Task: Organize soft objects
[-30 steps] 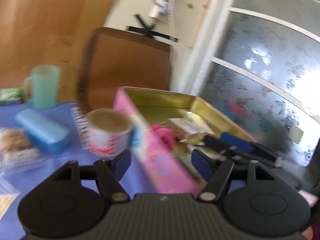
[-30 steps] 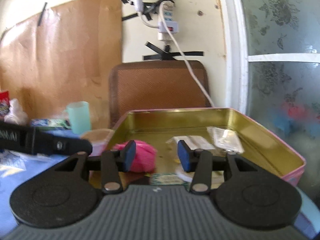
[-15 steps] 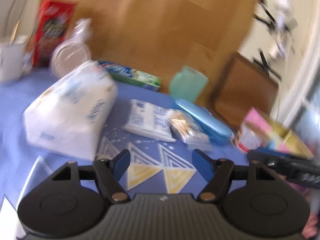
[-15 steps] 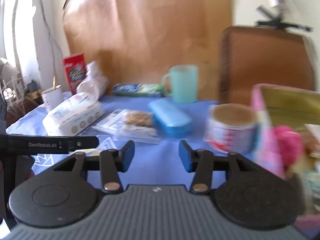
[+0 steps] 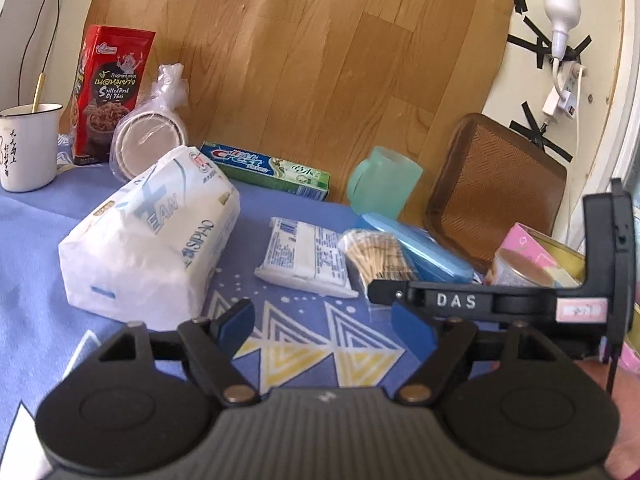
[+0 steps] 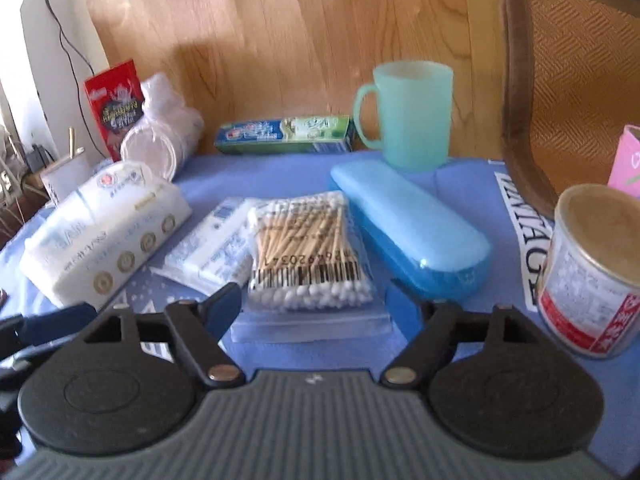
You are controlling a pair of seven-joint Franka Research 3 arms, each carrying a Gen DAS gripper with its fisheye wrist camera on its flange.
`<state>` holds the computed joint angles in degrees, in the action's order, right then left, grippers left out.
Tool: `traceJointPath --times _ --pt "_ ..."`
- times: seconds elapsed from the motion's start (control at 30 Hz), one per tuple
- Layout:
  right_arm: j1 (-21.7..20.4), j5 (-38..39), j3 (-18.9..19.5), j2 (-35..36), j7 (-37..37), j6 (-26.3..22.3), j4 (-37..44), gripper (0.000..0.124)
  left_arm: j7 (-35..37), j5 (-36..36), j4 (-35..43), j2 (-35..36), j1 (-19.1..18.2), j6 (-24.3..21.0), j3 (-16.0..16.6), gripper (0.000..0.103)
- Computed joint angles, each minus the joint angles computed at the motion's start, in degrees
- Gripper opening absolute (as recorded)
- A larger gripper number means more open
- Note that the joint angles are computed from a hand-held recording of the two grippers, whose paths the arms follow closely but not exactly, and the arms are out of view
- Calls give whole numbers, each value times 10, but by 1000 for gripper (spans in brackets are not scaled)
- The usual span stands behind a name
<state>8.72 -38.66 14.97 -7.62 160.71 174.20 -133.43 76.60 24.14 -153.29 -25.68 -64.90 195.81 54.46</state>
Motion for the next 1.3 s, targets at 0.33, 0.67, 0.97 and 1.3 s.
traceJointPath --times 0.33,0.67,0.97,1.3 --pt "-13 19 28 -86 -12 -4 -73 70 -3 -31 11 17 29 -30 -38 88" --pt "4 92 84 -240 -96 -54 -181 68 14 -69 18 53 109 -56 -139 92" --pt "-30 163 116 -249 -123 -15 -198 76 38 -99 13 55 124 -49 -162 97" --pt "-61 245 156 -271 -138 23 -221 79 -12 -34 0 59 150 2 -169 103"
